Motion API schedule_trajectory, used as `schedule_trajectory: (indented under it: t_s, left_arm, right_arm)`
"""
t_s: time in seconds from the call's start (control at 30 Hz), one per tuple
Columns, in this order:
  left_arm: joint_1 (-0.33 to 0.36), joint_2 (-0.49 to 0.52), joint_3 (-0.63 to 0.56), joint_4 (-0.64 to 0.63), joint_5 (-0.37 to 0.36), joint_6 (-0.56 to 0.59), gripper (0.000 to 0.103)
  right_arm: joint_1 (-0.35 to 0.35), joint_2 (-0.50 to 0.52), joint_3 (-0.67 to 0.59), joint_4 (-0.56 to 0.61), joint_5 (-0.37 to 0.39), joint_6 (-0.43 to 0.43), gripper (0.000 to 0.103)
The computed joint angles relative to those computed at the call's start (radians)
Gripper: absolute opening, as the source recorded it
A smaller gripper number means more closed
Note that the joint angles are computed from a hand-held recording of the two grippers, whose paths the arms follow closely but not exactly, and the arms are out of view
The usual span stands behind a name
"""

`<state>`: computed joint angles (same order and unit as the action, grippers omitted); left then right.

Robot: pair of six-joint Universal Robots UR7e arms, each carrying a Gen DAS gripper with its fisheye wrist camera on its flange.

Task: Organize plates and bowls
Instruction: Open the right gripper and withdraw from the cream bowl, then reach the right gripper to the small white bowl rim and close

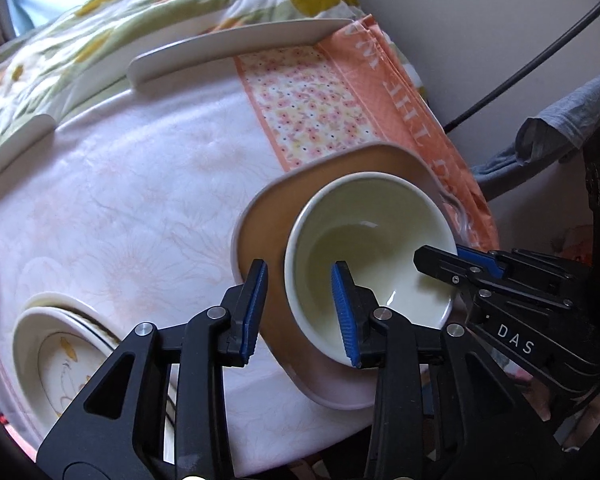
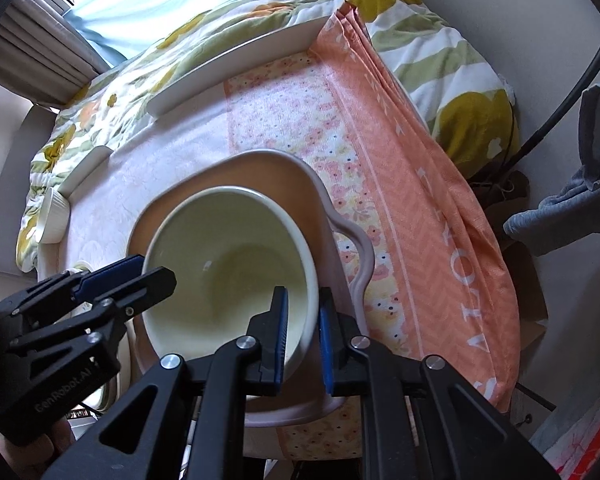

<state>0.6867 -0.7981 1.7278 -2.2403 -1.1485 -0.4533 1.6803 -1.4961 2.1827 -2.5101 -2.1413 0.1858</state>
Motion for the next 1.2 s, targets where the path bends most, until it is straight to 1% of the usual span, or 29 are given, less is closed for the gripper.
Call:
schedule_trajectory:
  t_s: [0.17,0.23,0.33,0.37,0.43,0.47,0.5,0.53,0.57,0.6,0.63,0.67,0.7,0.77,0.83,0.87,0.9,0.93,1.0,1.07,1.1,1.13,1.2]
  left_arm:
    - [-0.004,-0.025,0.016,-0.016,-0.014,-0.011,0.031]
    - [-0.012,-0.053,0.032,-0.035,-0.018,-0.021,0.031]
    - [-0.03,-0.111,0.062,-0.072,0.005,-0.031,0.031]
    - [-0.043,-0.147,0.082,-0.094,0.029,-0.045,0.031]
    - [-0.059,-0.202,0.115,-0.127,0.065,-0.071,0.037]
    - [-0.072,-0.238,0.136,-0.144,0.096,-0.092,0.054]
    - [-0.088,-0.278,0.16,-0.158,0.143,-0.121,0.08]
    - [-0.105,-0.314,0.183,-0.169,0.195,-0.153,0.092]
    - [-0.118,-0.344,0.202,-0.18,0.237,-0.177,0.103]
    - [-0.133,-0.381,0.226,-0.195,0.287,-0.203,0.103]
    - [-0.14,-0.407,0.237,-0.19,0.319,-0.226,0.103]
    - [-0.143,-0.44,0.242,-0.154,0.352,-0.268,0.103]
    - [-0.141,-0.462,0.242,-0.123,0.37,-0.298,0.103]
    - [-0.137,-0.519,0.253,-0.038,0.428,-0.394,0.103]
    - [-0.13,-0.571,0.267,0.027,0.476,-0.479,0.103]
    - [-0.123,-0.594,0.275,0.045,0.492,-0.505,0.103]
    - [-0.114,-0.628,0.285,0.072,0.509,-0.542,0.103]
    - [-0.1,-0.655,0.29,0.092,0.519,-0.571,0.103]
    - [-0.06,-0.697,0.296,0.118,0.518,-0.617,0.103]
    - [-0.009,-0.724,0.304,0.082,0.531,-0.613,0.102]
    - [0.012,-0.728,0.307,0.072,0.537,-0.609,0.1]
    - [0.046,-0.726,0.3,0.062,0.543,-0.6,0.097]
    - [0.112,-0.719,0.292,0.009,0.537,-0.553,0.087]
  right_arm:
    - [0.025,-0.029,-0.005,0.013,-0.016,0.01,0.013]
    - [0.039,-0.057,-0.006,0.016,-0.005,0.002,0.013]
    - [0.069,-0.093,-0.025,0.011,0.015,-0.038,0.013]
    - [0.08,-0.095,-0.032,0.006,0.017,-0.052,0.013]
    - [0.11,-0.095,-0.058,-0.007,0.03,-0.106,0.013]
    - [0.126,-0.09,-0.072,-0.018,0.042,-0.141,0.013]
    - [0.143,-0.08,-0.087,-0.033,0.061,-0.185,0.015]
    - [0.158,-0.069,-0.101,-0.044,0.073,-0.221,0.02]
    - [0.176,-0.05,-0.118,-0.056,0.081,-0.256,0.04]
    - [0.195,-0.027,-0.135,-0.073,0.091,-0.295,0.056]
    - [0.211,-0.003,-0.148,-0.103,0.11,-0.334,0.092]
    - [0.22,0.013,-0.152,-0.131,0.127,-0.362,0.103]
    - [0.232,0.043,-0.165,-0.173,0.164,-0.405,0.103]
    - [0.249,0.099,-0.196,-0.212,0.219,-0.458,0.103]
    - [0.264,0.157,-0.245,-0.195,0.268,-0.507,0.103]
    - [0.274,0.183,-0.276,-0.163,0.27,-0.517,0.103]
    - [0.289,0.228,-0.325,-0.114,0.262,-0.521,0.103]
    - [0.301,0.274,-0.369,-0.089,0.261,-0.523,0.103]
    - [0.322,0.355,-0.433,-0.09,0.254,-0.524,0.103]
    - [0.339,0.455,-0.503,-0.119,0.254,-0.569,0.103]
    - [0.341,0.495,-0.538,-0.106,0.255,-0.572,0.103]
    - [0.341,0.539,-0.584,-0.071,0.258,-0.562,0.103]
    - [0.334,0.64,-0.689,0.017,0.276,-0.532,0.103]
